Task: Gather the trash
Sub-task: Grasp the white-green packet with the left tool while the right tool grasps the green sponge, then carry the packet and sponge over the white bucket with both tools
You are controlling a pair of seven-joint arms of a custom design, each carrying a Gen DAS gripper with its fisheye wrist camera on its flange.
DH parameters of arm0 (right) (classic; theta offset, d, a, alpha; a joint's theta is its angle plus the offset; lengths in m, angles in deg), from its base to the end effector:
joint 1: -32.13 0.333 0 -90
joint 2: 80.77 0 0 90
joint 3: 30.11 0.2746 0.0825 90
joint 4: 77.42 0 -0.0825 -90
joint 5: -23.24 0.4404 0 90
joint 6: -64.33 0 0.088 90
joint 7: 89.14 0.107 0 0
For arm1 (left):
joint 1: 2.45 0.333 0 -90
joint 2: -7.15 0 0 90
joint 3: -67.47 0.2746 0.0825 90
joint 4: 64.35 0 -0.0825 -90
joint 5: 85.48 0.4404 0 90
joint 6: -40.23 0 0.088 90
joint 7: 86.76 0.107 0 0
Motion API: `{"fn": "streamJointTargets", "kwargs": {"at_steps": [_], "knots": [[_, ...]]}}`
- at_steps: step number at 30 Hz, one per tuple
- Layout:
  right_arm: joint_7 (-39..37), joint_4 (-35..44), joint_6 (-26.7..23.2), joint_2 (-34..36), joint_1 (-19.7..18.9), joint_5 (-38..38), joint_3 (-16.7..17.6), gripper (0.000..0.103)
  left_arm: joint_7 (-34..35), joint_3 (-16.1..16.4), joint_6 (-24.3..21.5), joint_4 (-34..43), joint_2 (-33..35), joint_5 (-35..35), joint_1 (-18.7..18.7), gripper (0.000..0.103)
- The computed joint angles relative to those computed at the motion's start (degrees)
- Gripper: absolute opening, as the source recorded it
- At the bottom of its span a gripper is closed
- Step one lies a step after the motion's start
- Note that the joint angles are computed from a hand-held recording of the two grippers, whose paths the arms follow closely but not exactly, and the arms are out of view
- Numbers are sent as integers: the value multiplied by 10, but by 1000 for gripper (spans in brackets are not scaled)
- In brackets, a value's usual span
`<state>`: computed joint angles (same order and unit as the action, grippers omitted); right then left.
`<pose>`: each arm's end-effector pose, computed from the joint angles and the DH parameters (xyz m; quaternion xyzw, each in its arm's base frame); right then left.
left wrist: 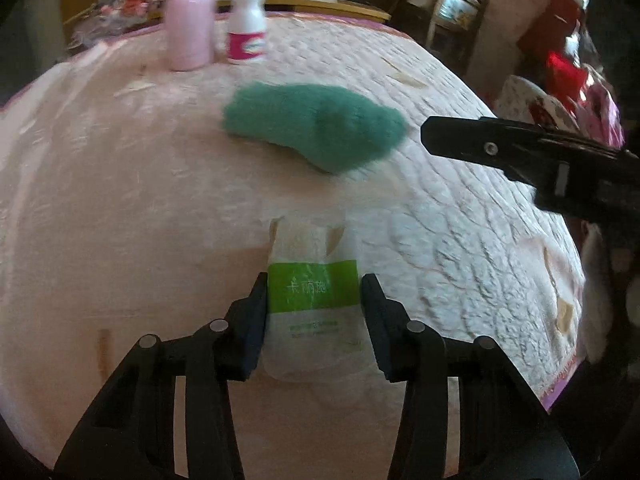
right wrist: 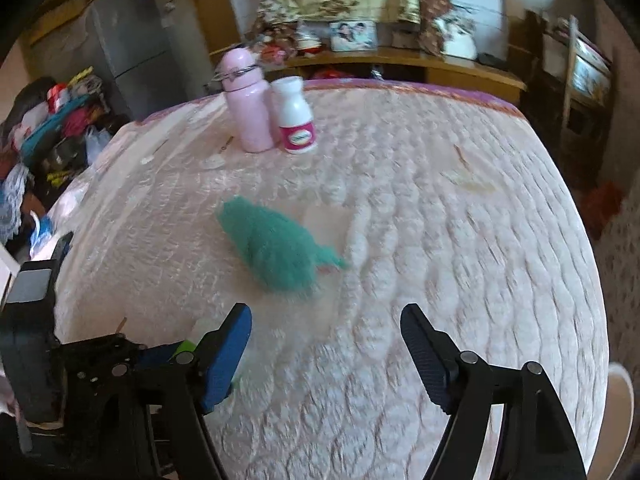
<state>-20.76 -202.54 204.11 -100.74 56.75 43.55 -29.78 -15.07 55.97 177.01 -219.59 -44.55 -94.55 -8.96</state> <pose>0.5107 0.2386 0.5459 -0.8382 0.4355 -0.0936 0.3146 0.3987 -0.1255 0.4975 -0.7170 0.6371 -0.2438 0.1433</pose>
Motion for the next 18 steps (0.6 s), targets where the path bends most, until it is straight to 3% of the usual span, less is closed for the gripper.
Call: {"fn": "streamJointTargets", "kwargs": {"at_steps": [6,11,12,13,14,18], "knots": [[-43,113,-23,106,2,-45,29,77,-15,7,-5,-22,-37,7,25,42],[-30,189,-78,186,-11,-91,53,77,-18,10,-2,-25,-37,8,32,42],[-31,187,-81,189,-14,-86,56,71,-18,10,-1,-25,-35,8,33,42],[-36,180,-79,187,-17,-67,57,56,-18,9,1,-25,-35,8,33,42],[-40,169,-75,180,-20,-41,56,50,-20,8,1,-26,-36,9,34,42],[-39,109,-55,126,-27,31,45,45,-21,6,7,-19,-30,8,30,42]]}}
